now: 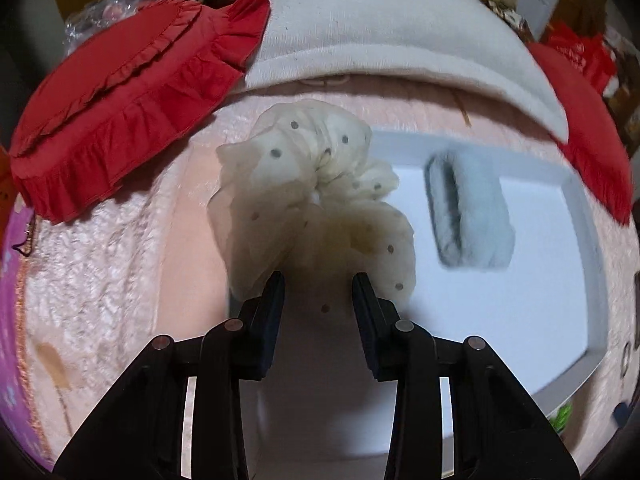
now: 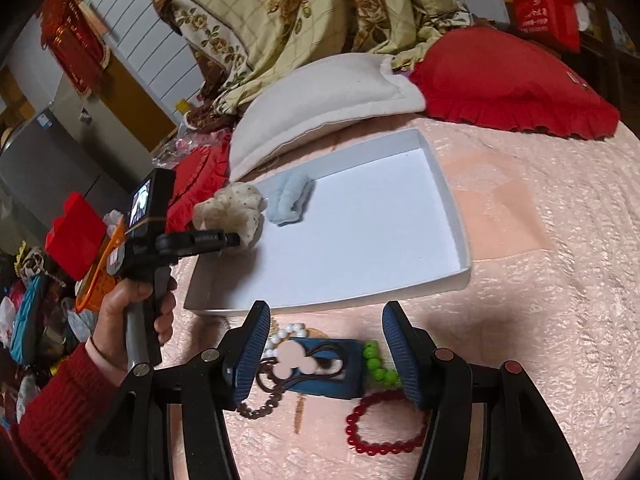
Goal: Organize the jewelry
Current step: 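Release the cream scrunchie into the tray with left tool while right tool returns to jewelry, then grasp the dark brown bead bracelet with left tool while right tool grasps red bead bracelet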
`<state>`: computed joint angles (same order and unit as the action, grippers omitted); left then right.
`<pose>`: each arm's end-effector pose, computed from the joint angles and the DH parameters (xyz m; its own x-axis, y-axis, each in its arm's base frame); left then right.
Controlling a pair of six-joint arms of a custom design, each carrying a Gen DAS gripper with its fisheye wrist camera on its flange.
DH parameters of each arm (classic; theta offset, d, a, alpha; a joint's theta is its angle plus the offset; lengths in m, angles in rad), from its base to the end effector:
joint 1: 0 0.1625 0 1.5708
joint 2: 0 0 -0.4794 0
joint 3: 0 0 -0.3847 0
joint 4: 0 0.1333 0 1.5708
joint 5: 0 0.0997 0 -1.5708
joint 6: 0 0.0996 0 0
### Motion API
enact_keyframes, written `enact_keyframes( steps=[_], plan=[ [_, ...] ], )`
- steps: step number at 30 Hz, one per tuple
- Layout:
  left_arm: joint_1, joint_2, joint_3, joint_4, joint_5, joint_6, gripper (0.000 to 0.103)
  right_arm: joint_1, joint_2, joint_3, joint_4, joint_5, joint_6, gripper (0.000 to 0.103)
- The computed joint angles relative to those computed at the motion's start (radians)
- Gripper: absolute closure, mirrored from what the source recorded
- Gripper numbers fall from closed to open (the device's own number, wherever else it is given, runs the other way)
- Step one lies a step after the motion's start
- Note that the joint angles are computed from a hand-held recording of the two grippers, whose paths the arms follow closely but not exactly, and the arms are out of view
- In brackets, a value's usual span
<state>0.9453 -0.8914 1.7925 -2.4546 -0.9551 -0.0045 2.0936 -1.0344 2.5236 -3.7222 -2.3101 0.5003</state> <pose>-0.2190 -0.6292 0.1508 -0.6586 0.4824 -0.5775 0.5825 0.8127 0.0147 0.2572 -0.3137 0.1944 -0.9322 0.3190 0.1713 0.0608 0.6044 -0.7944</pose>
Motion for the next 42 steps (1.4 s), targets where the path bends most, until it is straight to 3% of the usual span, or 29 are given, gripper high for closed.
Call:
enact_keyframes(
  steps=[3, 5, 9, 10, 11, 12, 13, 16, 19, 23, 27, 32, 33, 37, 41, 42],
  plan=[
    [-0.008, -0.038, 0.023, -0.028, -0.047, 0.006, 0.069, -0.008, 0.002, 0.021, -0.024, -0.004, 0.006, 0.047],
    [-0.031, -0.085, 0.068, -0.068, -0.040, 0.040, 0.069, -0.007, 0.004, 0.033, -0.029, -0.015, 0.017, 0.047],
    [-0.081, -0.205, 0.164, -0.134, -0.029, 0.077, 0.068, 0.037, -0.003, 0.033, 0.062, -0.098, 0.059, 0.046],
    [-0.099, -0.250, 0.202, -0.158, -0.011, 0.082, 0.065, 0.046, -0.002, 0.031, 0.078, -0.113, 0.062, 0.045],
    [-0.116, -0.283, 0.237, -0.179, 0.009, 0.081, 0.061, 0.067, -0.001, 0.025, 0.120, -0.149, 0.078, 0.037],
    [-0.130, -0.314, 0.272, -0.202, 0.028, 0.080, 0.050, 0.088, 0.007, 0.020, 0.155, -0.193, 0.099, 0.031],
    [-0.143, -0.351, 0.310, -0.219, 0.046, 0.076, 0.041, 0.098, 0.017, 0.022, 0.154, -0.215, 0.104, 0.030],
    [-0.158, -0.456, 0.404, -0.214, 0.056, 0.060, 0.038, 0.144, 0.065, 0.039, 0.145, -0.281, 0.132, 0.030],
    [-0.142, -0.506, 0.452, -0.141, 0.031, 0.023, 0.039, 0.157, 0.097, 0.072, 0.088, -0.255, 0.175, 0.030],
    [-0.119, -0.538, 0.509, -0.080, -0.059, -0.027, 0.039, 0.174, 0.140, 0.104, 0.016, -0.243, 0.217, 0.031],
    [-0.124, -0.538, 0.539, -0.059, -0.114, -0.057, 0.039, 0.194, 0.152, 0.111, 0.043, -0.253, 0.260, 0.035],
    [-0.130, -0.490, 0.544, -0.072, -0.154, -0.060, 0.039, 0.179, 0.149, 0.126, 0.043, -0.225, 0.254, 0.042],
    [-0.128, -0.475, 0.540, -0.077, -0.158, -0.061, 0.040, 0.177, 0.149, 0.129, 0.037, -0.223, 0.252, 0.042],
    [-0.108, -0.402, 0.511, -0.081, -0.184, -0.048, 0.069, 0.149, 0.171, 0.141, -0.032, -0.199, 0.209, 0.042],
    [-0.129, -0.353, 0.529, -0.156, -0.147, -0.004, 0.071, 0.121, 0.188, 0.132, -0.050, -0.193, 0.168, 0.042],
    [-0.132, -0.349, 0.532, -0.160, -0.148, 0.001, 0.082, 0.117, 0.192, 0.129, -0.050, -0.195, 0.158, 0.042]
  ],
)
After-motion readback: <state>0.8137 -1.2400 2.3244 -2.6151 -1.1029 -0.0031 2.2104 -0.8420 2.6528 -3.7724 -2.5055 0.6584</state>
